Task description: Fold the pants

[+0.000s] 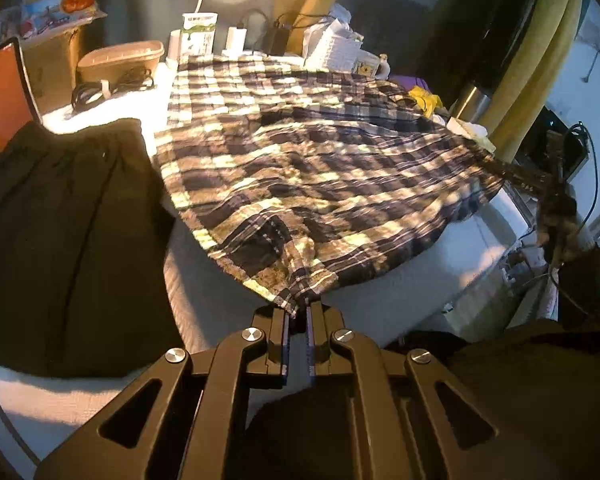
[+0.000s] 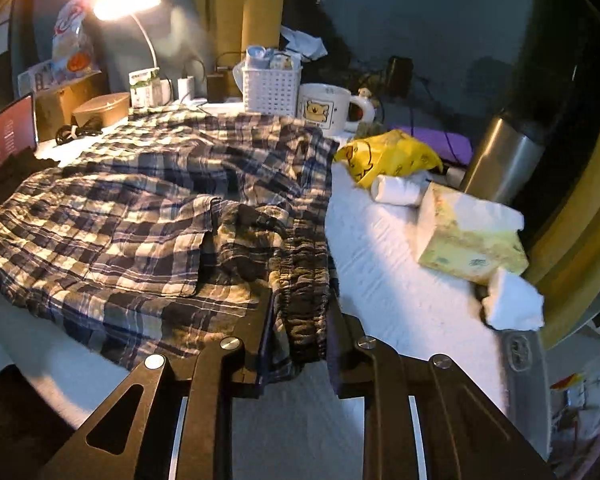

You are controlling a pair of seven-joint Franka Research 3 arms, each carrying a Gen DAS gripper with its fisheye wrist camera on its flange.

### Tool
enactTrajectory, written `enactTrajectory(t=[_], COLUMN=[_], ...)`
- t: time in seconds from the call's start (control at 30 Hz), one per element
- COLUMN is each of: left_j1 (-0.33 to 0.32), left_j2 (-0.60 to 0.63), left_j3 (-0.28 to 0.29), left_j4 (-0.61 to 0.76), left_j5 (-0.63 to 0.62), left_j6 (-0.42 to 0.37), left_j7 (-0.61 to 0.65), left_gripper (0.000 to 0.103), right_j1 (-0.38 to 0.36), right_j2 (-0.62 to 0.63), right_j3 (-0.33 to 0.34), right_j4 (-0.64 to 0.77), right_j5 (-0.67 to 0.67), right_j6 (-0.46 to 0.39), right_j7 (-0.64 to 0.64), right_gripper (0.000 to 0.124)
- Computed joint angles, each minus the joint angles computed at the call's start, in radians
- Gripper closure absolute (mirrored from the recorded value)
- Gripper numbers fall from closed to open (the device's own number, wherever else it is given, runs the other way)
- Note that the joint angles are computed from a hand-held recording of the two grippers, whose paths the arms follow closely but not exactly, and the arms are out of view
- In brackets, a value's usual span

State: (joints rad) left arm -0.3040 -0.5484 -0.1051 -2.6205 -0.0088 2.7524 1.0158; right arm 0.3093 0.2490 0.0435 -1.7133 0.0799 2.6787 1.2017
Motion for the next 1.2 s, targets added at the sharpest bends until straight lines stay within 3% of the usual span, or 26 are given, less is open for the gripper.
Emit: enactTrajectory(t=[0.27,0.47,0.57,0.63,0.73,0.8,0.83,1.0,1.2], left_j1=[-0.073,-0.073,-0.039,-0.008,0.040,0.065,0.085,0.160,0.236], left_j2=[0.006,0.001,-0.026,-0.063,-0.132,-0.177,-0.197,-0.174,0.035], left_j3=[0.056,0.062,0.050,0.040,0.027,0.031,0.027,0.016,-0.024], left_j4=[-0.026,-0.038,-0.040,-0.053,-0.079,-0.093,-0.101,-0.060,0.069], left_j5=[-0.099,-0.156,-0.144,-0.123,-0.082,-0.056,-0.037,0.057,0.169], left_j6=[-0.076,-0.117,-0.160,-0.188,-0.209,-0.209,-0.201,-0.170,-0.055], left_j7=[0.081,0.148,0.153,0.143,0.107,0.094,0.082,0.051,-0.018], left_gripper=[0.098,0.097,0.096,0.096,0.091,0.060,0.057,0.055,0.055], right_j1=[-0.004,0.004,-0.011,-0.006,-0.023,-0.033,-0.033,-0.022,-0.036], right_j2=[-0.050,-0.028,-0.036,-0.036,-0.048,-0.063,-0.066,-0.061,-0.065], right_j3=[-0.018,-0.039,-0.033,-0.047,-0.049,-0.043,-0.043,-0.053,-0.076], right_j4=[-0.032,-0.064,-0.085,-0.083,-0.089,-0.094,-0.092,-0.061,-0.050], right_j5=[-0.046,-0.141,-0.110,-0.148,-0.146,-0.131,-0.141,-0.203,-0.258], right_j6=[-0.035,-0.088,-0.066,-0.070,-0.058,-0.043,-0.040,-0.034,-0.029], right_j7=[0.073,0.180,0.208,0.258,0.282,0.272,0.274,0.323,0.414], right_gripper=[0.102,0.102,0.100,0.075,0.064,0.063,0.062,0.062,0.062])
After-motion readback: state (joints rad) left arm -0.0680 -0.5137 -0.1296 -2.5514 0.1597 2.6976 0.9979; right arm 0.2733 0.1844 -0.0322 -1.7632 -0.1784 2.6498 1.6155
